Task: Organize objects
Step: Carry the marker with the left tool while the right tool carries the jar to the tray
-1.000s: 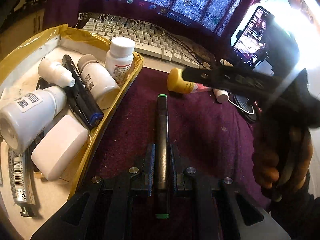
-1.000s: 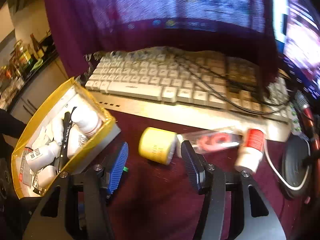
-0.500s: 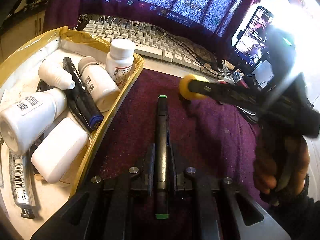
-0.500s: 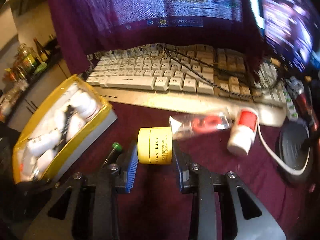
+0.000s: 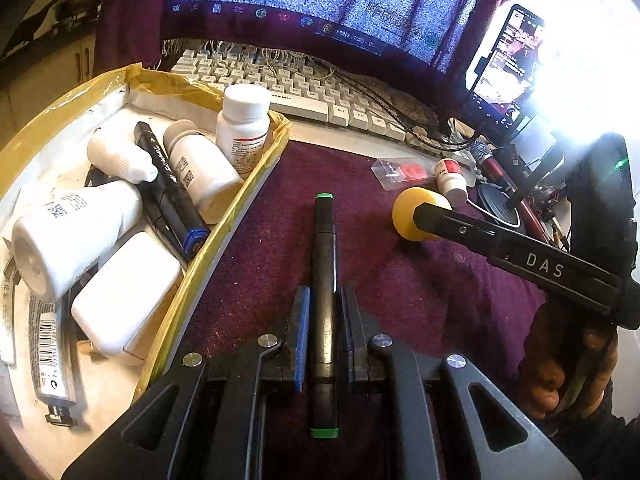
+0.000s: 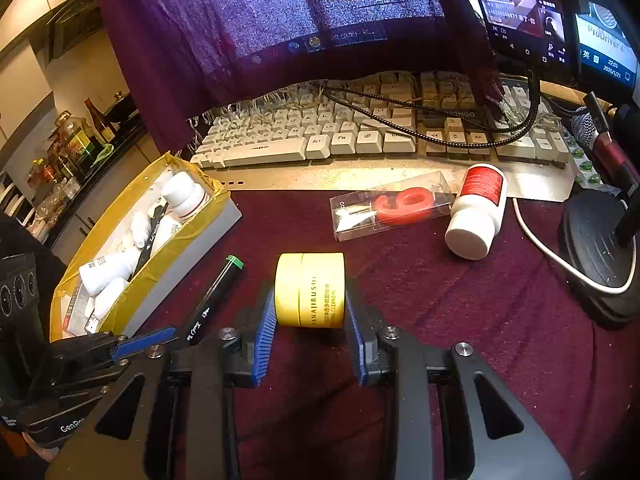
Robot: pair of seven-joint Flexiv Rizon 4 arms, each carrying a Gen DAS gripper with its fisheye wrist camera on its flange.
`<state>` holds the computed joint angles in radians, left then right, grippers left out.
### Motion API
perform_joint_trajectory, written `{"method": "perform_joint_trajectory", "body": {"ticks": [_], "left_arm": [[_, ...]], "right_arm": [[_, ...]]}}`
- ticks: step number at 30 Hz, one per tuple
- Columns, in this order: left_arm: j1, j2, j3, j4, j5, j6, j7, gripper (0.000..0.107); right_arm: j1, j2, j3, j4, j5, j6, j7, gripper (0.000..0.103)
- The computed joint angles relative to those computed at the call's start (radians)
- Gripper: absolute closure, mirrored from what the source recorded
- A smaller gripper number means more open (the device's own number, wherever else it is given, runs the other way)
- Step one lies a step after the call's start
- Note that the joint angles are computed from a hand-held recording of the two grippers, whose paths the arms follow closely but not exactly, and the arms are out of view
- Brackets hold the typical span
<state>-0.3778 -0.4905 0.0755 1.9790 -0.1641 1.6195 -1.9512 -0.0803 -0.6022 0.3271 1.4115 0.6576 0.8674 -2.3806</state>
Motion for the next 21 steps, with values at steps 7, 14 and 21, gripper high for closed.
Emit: {"method": "perform_joint_trajectory", "body": {"ticks": [7, 14, 21], "left_arm": [[-0.045, 0.000, 0.049, -0.011, 0.015, -0.019, -0.035, 0.095], [-0.057, 0.010, 0.062, 0.000, 0.034, -0.001, -0.066, 0.095], [-0.063, 0.028, 0.069, 0.027, 0.032, 0.025, -0.079, 0.095]], "right_arm": [[-0.008, -0.009, 0.002, -0.014, 0.015, -0.024, 0.006, 0.072], [0.028, 0.015, -0.001, 0.053, -0.005, 0.098, -0.034, 0.071], [0.025, 0.006, -0.003, 0.034, -0.056, 0.020, 0.008, 0.067]]}}
